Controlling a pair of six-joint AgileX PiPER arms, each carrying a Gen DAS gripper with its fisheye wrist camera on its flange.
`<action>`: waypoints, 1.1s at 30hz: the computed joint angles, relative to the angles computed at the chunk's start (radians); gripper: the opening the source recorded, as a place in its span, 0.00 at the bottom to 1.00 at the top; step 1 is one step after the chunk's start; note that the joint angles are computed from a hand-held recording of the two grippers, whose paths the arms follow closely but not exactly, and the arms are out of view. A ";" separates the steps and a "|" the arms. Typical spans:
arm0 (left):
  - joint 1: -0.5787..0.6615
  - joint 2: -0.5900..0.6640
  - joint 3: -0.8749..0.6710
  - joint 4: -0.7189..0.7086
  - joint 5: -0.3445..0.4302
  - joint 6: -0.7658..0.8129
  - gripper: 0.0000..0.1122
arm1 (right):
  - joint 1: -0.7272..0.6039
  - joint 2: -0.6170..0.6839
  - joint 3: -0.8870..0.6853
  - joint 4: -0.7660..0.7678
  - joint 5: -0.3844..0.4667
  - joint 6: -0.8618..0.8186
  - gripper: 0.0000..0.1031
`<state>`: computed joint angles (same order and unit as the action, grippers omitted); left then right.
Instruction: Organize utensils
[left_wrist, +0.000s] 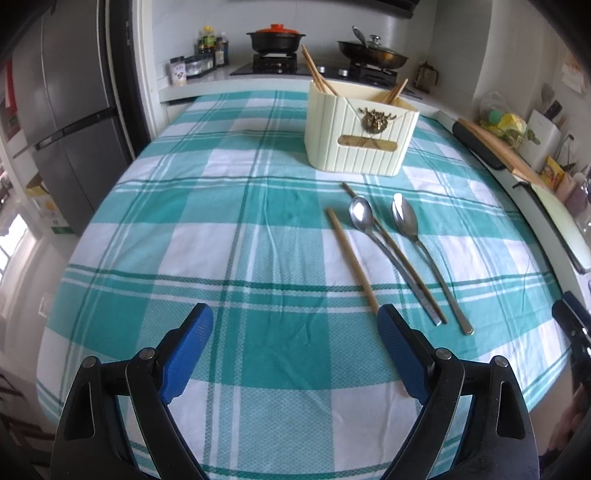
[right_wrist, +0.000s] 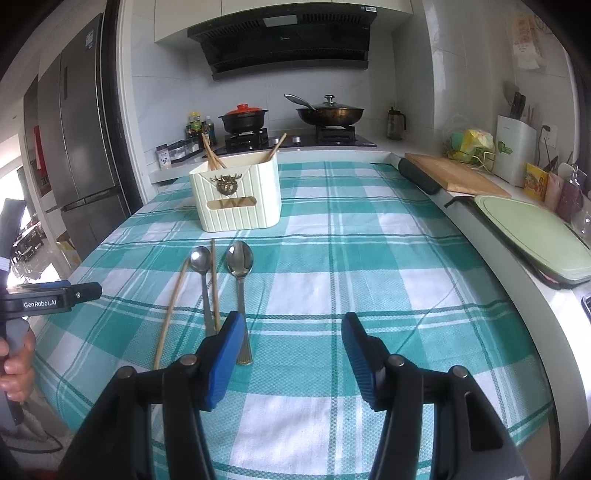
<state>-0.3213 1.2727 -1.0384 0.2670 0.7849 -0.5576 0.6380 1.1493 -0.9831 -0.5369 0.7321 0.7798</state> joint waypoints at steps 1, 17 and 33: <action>-0.004 0.001 0.003 -0.014 -0.005 0.011 0.81 | -0.007 0.000 0.002 0.011 -0.003 -0.009 0.54; -0.057 0.287 -0.150 0.057 -0.064 -0.070 0.81 | -0.148 0.349 -0.226 0.379 -0.097 -0.492 0.54; -0.123 0.387 -0.156 0.286 -0.056 -0.190 0.07 | -0.137 0.675 -0.512 0.449 0.007 -0.607 0.07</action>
<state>-0.4441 1.6595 -1.1949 0.5534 0.7286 -0.7474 0.5006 1.8247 -1.4951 -0.0883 0.7392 0.1724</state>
